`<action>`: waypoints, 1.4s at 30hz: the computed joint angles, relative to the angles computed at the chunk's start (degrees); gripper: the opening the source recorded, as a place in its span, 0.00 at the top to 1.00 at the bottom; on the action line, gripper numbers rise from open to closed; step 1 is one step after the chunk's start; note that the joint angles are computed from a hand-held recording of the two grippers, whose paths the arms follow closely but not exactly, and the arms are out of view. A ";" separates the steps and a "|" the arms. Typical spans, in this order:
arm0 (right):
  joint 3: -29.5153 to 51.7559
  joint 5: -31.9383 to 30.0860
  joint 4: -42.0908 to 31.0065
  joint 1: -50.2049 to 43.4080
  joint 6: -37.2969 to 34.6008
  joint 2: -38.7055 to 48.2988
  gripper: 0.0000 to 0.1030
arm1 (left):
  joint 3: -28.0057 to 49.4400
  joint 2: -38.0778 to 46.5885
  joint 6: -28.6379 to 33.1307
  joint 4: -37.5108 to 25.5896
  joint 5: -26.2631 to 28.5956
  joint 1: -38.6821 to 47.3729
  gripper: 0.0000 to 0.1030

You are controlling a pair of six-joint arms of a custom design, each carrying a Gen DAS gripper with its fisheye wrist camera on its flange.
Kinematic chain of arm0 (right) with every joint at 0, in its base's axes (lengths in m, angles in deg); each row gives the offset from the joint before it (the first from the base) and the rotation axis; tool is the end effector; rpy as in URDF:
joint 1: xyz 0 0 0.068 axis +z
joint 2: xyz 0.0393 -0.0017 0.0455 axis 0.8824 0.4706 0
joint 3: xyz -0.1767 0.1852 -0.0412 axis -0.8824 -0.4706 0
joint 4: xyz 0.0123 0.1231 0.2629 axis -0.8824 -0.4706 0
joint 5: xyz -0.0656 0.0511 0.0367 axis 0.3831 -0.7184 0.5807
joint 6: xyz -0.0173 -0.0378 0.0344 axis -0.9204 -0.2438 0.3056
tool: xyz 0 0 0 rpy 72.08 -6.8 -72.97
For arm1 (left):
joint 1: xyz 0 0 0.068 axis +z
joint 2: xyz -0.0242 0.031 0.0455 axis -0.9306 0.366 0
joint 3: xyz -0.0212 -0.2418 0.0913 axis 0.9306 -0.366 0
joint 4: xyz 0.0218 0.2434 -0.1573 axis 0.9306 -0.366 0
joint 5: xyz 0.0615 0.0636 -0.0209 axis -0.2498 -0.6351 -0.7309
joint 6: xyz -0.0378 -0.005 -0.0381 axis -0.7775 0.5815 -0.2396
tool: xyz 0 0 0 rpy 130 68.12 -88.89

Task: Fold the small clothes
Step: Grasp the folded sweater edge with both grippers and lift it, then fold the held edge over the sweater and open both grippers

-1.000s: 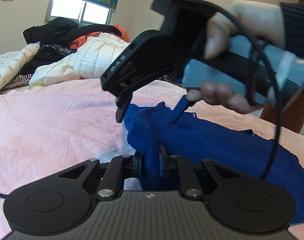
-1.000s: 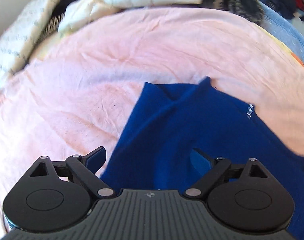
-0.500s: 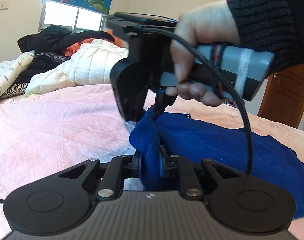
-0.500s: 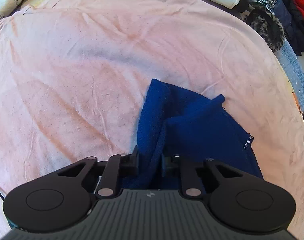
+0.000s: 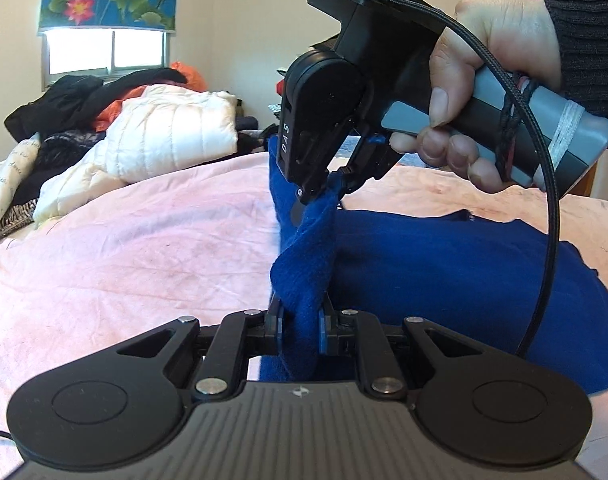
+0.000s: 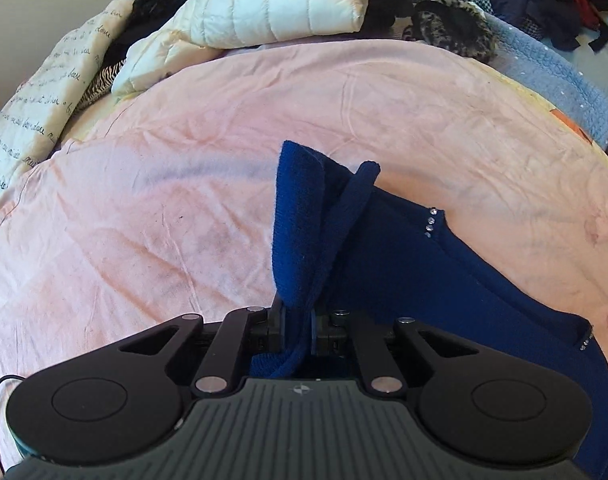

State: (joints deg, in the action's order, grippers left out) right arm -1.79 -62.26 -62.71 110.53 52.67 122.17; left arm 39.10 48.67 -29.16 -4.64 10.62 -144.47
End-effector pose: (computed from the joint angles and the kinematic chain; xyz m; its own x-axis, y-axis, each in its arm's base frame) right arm 0.2967 0.3313 0.1867 -0.8067 -0.3458 -0.4792 -0.4424 0.8910 0.1019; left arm 0.0756 -0.1768 0.0768 -0.4344 0.0280 -0.9003 0.0696 0.9976 -0.0025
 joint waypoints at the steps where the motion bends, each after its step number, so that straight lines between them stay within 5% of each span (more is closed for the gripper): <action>1: -2.30 -0.32 1.17 -0.59 0.06 -1.68 0.89 | 1.38 1.55 -0.01 -0.17 -0.01 -0.45 0.85; 24: -48.02 -11.72 13.45 -25.36 -6.31 -41.63 0.93 | 29.44 32.15 14.20 4.51 4.91 -6.38 0.85; 28: -53.88 -18.36 13.14 -36.01 -8.89 -48.68 0.92 | 33.52 36.87 17.30 6.54 5.33 -7.27 0.85; 30: -55.73 -27.61 12.38 -42.65 -7.82 -50.21 0.84 | 35.05 39.26 18.10 6.59 3.45 -8.29 0.85; 33: -58.95 -38.48 14.68 -48.24 -4.69 -51.80 0.60 | 37.31 40.77 15.05 1.77 -0.21 -9.89 0.85; 36: -61.21 -43.59 19.86 -48.90 -2.11 -51.13 0.48 | 38.17 41.36 10.98 -3.81 -4.46 -11.31 0.85; 42: -60.97 -44.40 29.16 -45.72 2.73 -43.10 0.50 | 40.47 43.34 5.10 -17.52 -10.31 -14.27 0.83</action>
State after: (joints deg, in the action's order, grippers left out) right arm -62.77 -106.66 -33.54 64.80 55.40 79.08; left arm 79.57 92.01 -24.06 -22.16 0.31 -158.74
